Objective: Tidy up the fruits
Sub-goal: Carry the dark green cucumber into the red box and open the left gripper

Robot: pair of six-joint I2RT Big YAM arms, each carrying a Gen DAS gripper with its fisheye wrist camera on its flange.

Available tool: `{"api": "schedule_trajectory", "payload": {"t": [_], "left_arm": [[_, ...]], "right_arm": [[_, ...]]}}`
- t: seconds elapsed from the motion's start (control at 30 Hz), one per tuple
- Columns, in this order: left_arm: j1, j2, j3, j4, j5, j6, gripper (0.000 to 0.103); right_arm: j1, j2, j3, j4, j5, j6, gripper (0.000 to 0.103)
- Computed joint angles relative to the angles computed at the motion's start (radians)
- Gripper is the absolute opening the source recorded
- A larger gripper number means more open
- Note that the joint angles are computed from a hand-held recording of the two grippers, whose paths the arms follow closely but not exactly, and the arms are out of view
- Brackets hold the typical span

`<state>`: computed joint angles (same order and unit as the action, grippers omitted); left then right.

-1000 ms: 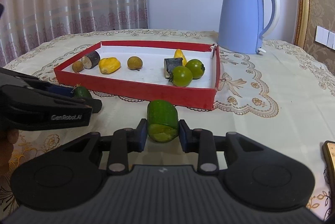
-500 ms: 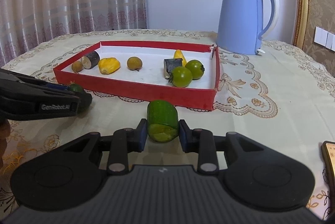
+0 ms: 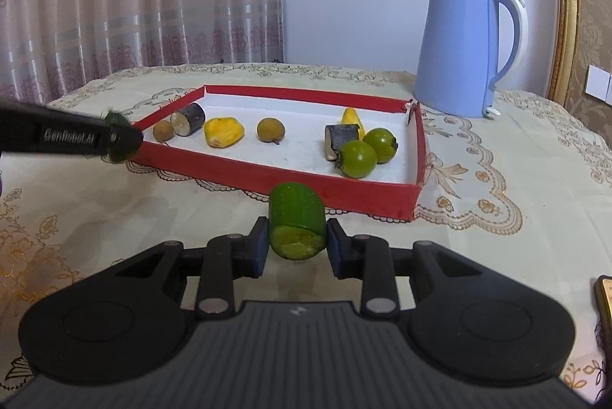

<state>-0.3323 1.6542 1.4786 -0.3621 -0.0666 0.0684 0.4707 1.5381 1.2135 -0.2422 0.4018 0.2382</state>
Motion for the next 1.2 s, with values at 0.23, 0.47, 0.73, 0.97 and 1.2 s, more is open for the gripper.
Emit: {"api": "schedule_trajectory", "payload": {"t": [0.23, 0.47, 0.73, 0.97, 1.2], "left_arm": [[-0.012, 0.077, 0.12, 0.008, -0.016, -0.004, 0.03], [-0.027, 0.219, 0.328, -0.06, -0.044, 0.004, 0.03], [-0.041, 0.429, 0.641, -0.24, -0.11, 0.021, 0.03], [-0.04, 0.525, 0.788, -0.353, -0.117, 0.005, 0.03], [-0.038, 0.512, 0.768, -0.348, -0.125, 0.006, 0.03]], "right_arm": [[0.003, -0.011, 0.0, -0.008, -0.001, -0.004, 0.029], [0.004, -0.031, -0.011, -0.013, 0.019, -0.007, 0.029], [0.009, -0.043, -0.02, -0.016, 0.026, -0.004, 0.029], [0.004, -0.043, -0.022, -0.022, 0.027, 0.003, 0.029], [0.006, -0.033, -0.012, -0.024, 0.025, 0.004, 0.029]]}}
